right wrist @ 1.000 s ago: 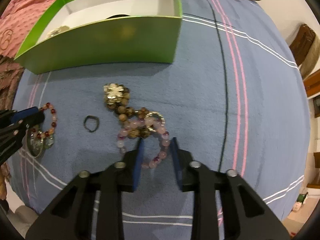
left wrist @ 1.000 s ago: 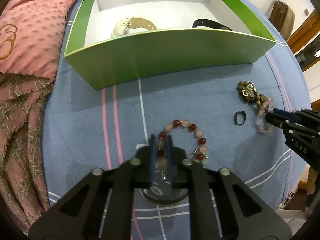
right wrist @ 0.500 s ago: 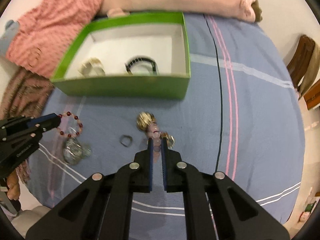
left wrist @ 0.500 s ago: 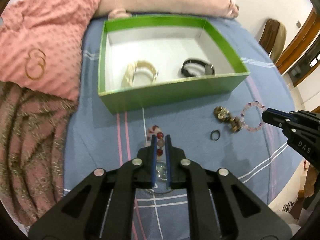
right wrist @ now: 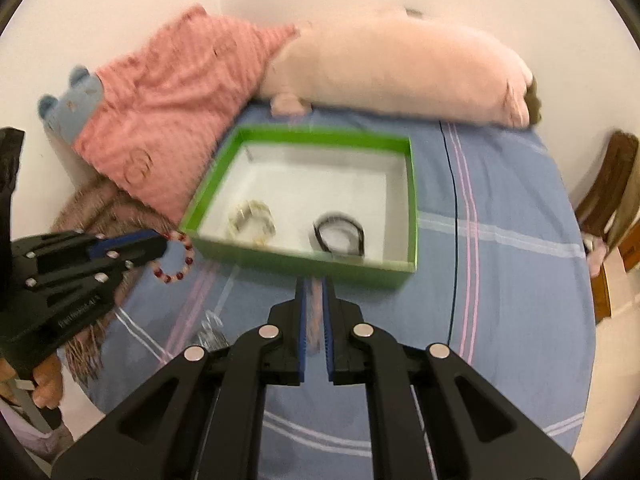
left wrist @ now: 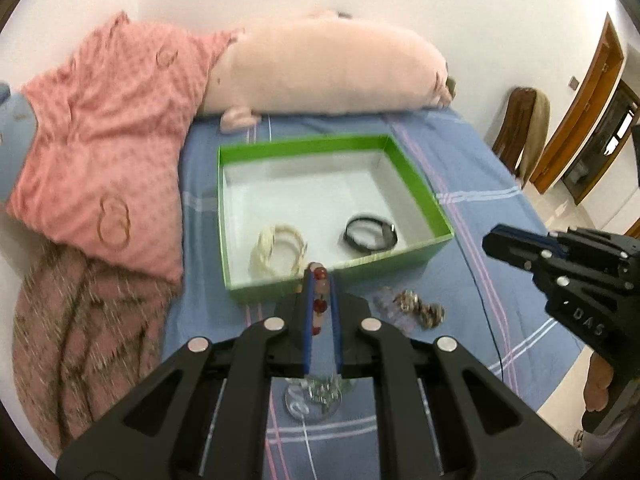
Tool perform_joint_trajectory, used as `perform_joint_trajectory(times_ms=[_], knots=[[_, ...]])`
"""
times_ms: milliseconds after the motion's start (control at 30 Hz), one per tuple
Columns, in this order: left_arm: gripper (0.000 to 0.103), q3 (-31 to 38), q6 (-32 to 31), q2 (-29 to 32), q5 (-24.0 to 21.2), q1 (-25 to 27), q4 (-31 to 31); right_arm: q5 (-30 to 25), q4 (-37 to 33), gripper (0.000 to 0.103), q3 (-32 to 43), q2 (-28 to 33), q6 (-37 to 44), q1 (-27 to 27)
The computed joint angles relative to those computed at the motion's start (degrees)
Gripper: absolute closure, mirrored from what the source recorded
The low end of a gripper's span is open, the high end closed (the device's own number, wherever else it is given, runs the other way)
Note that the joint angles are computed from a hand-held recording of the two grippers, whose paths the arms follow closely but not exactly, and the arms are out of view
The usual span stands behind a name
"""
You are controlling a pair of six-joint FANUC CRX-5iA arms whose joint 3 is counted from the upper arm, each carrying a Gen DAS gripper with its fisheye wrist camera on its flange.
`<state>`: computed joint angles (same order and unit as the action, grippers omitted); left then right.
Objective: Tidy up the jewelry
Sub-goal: 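Carry both bead bracelets into the green box and open both tools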
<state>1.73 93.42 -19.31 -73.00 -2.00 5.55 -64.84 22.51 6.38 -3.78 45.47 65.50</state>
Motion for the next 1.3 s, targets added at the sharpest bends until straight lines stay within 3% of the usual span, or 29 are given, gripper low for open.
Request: perform_joint_trajectory(times_ms=[133,267,333,400,533,600,800,1067,1133,1167,1300], knots=[[0.095,2.1,-0.08,1.59,0.66,0.2,-0.34,0.93,2.11,0.096,2.68,1.79,0.59,-0.96],[0.095,1.68,-0.22,1.74,0.6,0.7,0.36,-1.62,-1.87,0.095,5.79,4.19,4.25,-2.76],[0.095,0.62,-0.19,1.69,-0.15,0.98,0.66,-3.36,-4.94,0.085,5.98,5.53,6.55,-3.72],[0.095,-1.26,-0.35,1.35,-0.71,1.57,1.49,-4.6,-8.06,0.067,5.07,6.63,7.4,-5.19],[0.095,-5.12,-0.57,0.77,-1.77,2.45,2.61,-5.01,-17.5,0.067,3.02,8.1,6.76,-10.67],[0.095,-6.65,-0.36,0.86,-2.34,2.78,2.55,-5.36,-19.6,0.072,2.87,9.19,5.48,-12.78],[0.095,-9.83,-0.24,0.41,-2.82,3.69,3.09,-6.02,-19.64,0.081,4.37,12.45,5.47,-13.77],[0.095,-10.36,-0.92,-0.04,-2.81,3.84,3.7,-9.25,-15.89,0.081,7.56,17.16,6.68,-11.5],[0.095,-10.32,-1.07,0.03,-2.75,3.83,3.89,-9.27,-14.3,0.084,6.96,17.23,6.61,-10.57],[0.095,-10.29,-1.12,0.07,-2.72,3.82,3.94,-9.42,-13.54,0.093,6.75,17.26,7.07,-10.0],[0.095,-10.07,-1.4,0.0,-2.65,3.85,4.11,-7.6,-15.88,0.093,5.73,15.66,6.07,-10.4]])
